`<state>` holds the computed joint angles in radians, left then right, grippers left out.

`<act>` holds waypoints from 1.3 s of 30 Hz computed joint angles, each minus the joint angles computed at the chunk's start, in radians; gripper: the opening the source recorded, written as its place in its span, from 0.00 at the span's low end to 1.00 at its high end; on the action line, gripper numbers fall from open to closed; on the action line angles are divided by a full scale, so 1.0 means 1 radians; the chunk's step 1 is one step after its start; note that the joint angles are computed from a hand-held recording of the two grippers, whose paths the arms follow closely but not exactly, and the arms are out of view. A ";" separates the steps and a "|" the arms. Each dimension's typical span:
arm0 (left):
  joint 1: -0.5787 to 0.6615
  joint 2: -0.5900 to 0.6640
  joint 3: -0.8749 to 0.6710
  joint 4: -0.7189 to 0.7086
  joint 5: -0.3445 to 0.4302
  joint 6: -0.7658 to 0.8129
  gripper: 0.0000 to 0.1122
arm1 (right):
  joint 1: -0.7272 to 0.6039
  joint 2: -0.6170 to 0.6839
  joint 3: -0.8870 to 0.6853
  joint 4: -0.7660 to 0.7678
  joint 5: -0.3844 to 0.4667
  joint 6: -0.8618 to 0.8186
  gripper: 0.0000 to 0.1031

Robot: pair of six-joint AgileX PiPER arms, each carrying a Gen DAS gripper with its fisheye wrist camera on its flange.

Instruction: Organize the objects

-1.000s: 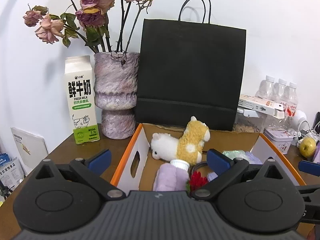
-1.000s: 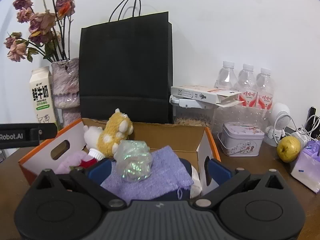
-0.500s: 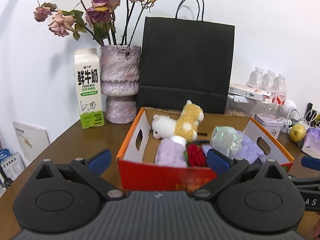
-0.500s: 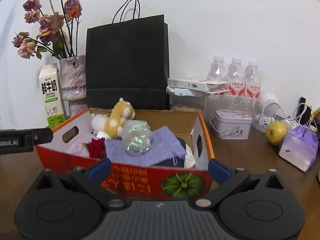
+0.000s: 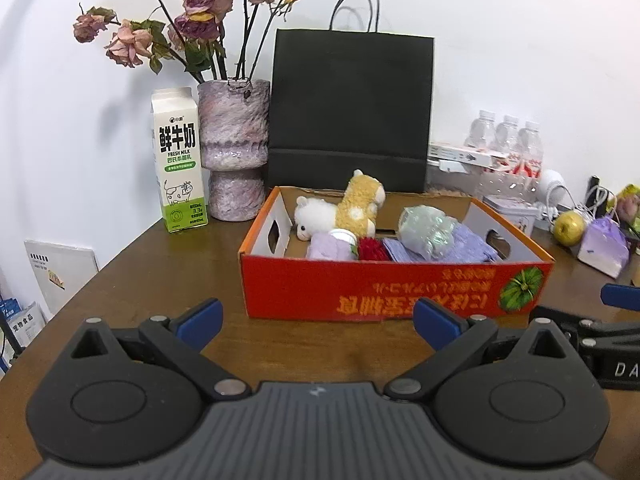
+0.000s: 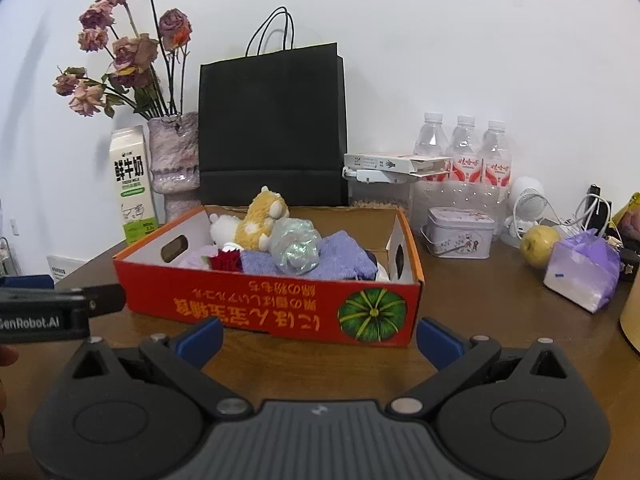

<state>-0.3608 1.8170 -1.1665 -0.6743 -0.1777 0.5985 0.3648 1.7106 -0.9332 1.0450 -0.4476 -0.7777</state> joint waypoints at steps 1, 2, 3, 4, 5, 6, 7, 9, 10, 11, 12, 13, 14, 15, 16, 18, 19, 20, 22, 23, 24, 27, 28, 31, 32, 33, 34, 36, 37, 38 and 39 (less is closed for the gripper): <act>-0.003 -0.014 0.021 0.028 -0.009 -0.027 0.92 | 0.008 -0.011 0.015 0.004 -0.007 0.002 1.00; -0.005 -0.030 0.045 0.065 -0.017 -0.065 0.92 | 0.015 -0.022 0.029 0.008 -0.013 0.004 1.00; -0.006 -0.047 0.070 0.116 -0.024 -0.116 0.92 | 0.025 -0.036 0.047 0.016 -0.022 0.004 1.00; -0.007 -0.065 0.094 0.163 -0.029 -0.162 0.92 | 0.036 -0.049 0.063 0.024 -0.032 0.002 1.00; -0.008 -0.082 0.118 0.201 -0.034 -0.200 0.92 | 0.048 -0.062 0.082 0.028 -0.044 0.004 1.00; -0.010 -0.100 0.144 0.237 -0.040 -0.236 0.92 | 0.063 -0.078 0.103 0.039 -0.056 0.002 1.00; -0.013 -0.118 0.173 0.266 -0.050 -0.265 0.92 | 0.076 -0.090 0.117 0.056 -0.064 -0.006 1.00; -0.023 -0.154 0.227 0.270 -0.074 -0.268 0.92 | 0.104 -0.117 0.147 0.089 -0.083 -0.025 1.00; -0.029 -0.172 0.253 0.255 -0.086 -0.253 0.92 | 0.120 -0.132 0.163 0.107 -0.094 -0.033 1.00; -0.036 -0.192 0.279 0.235 -0.099 -0.234 0.92 | 0.134 -0.146 0.181 0.118 -0.104 -0.038 1.00; -0.041 -0.210 0.300 0.225 -0.106 -0.225 0.92 | 0.153 -0.162 0.200 0.134 -0.115 -0.044 1.00; -0.045 -0.231 0.324 0.220 -0.111 -0.221 0.92 | 0.170 -0.175 0.216 0.147 -0.128 -0.046 1.00; -0.049 -0.253 0.348 0.218 -0.116 -0.219 0.92 | 0.191 -0.190 0.236 0.163 -0.145 -0.050 1.00; -0.050 -0.272 0.367 0.226 -0.115 -0.228 0.92 | 0.206 -0.201 0.249 0.180 -0.156 -0.059 1.00; -0.051 -0.293 0.389 0.241 -0.113 -0.243 0.92 | 0.224 -0.214 0.263 0.204 -0.170 -0.071 1.00; -0.050 -0.330 0.425 0.266 -0.104 -0.268 0.92 | 0.264 -0.243 0.293 0.247 -0.201 -0.083 1.00; -0.051 -0.347 0.441 0.265 -0.098 -0.267 0.92 | 0.281 -0.257 0.305 0.266 -0.211 -0.087 1.00; -0.053 -0.364 0.457 0.255 -0.091 -0.255 0.92 | 0.297 -0.271 0.318 0.277 -0.222 -0.084 1.00; -0.052 -0.395 0.481 0.232 -0.074 -0.229 0.92 | 0.334 -0.303 0.345 0.307 -0.246 -0.084 1.00; -0.053 -0.411 0.494 0.207 -0.065 -0.203 0.92 | 0.350 -0.318 0.355 0.325 -0.253 -0.090 1.00; -0.055 -0.427 0.504 0.171 -0.058 -0.166 0.92 | 0.368 -0.334 0.365 0.346 -0.262 -0.099 1.00; -0.066 -0.476 0.540 0.046 -0.049 -0.036 0.92 | 0.416 -0.376 0.391 0.394 -0.282 -0.119 1.00; -0.066 -0.492 0.552 0.022 -0.043 -0.010 0.92 | 0.434 -0.388 0.395 0.418 -0.293 -0.132 1.00; -0.060 -0.542 0.583 -0.025 -0.013 0.041 0.92 | 0.511 -0.422 0.414 0.486 -0.358 -0.157 1.00; -0.062 -0.561 0.594 -0.074 -0.007 0.090 0.92 | 0.537 -0.430 0.417 0.508 -0.382 -0.164 1.00; -0.063 -0.575 0.602 -0.114 -0.001 0.130 0.92 | 0.561 -0.440 0.420 0.531 -0.401 -0.174 1.00; -0.065 -0.595 0.611 -0.183 0.010 0.197 0.92 | 0.583 -0.450 0.423 0.550 -0.418 -0.183 1.00; -0.063 -0.631 0.628 -0.242 0.027 0.256 0.92 | 0.634 -0.466 0.427 0.585 -0.461 -0.197 1.00; -0.063 -0.650 0.639 -0.241 0.034 0.255 0.92 | 0.654 -0.471 0.427 0.599 -0.480 -0.203 1.00; -0.063 -0.667 0.649 -0.247 0.039 0.261 0.92 | 0.675 -0.474 0.427 0.612 -0.498 -0.209 1.00; -0.066 -0.685 0.657 -0.293 0.042 0.307 0.92 | 0.694 -0.476 0.427 0.622 -0.514 -0.213 1.00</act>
<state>-0.4264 1.1324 -0.5097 -0.9671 -0.1355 0.9051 1.0590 1.2346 -0.5063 1.6670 -0.9614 -0.9909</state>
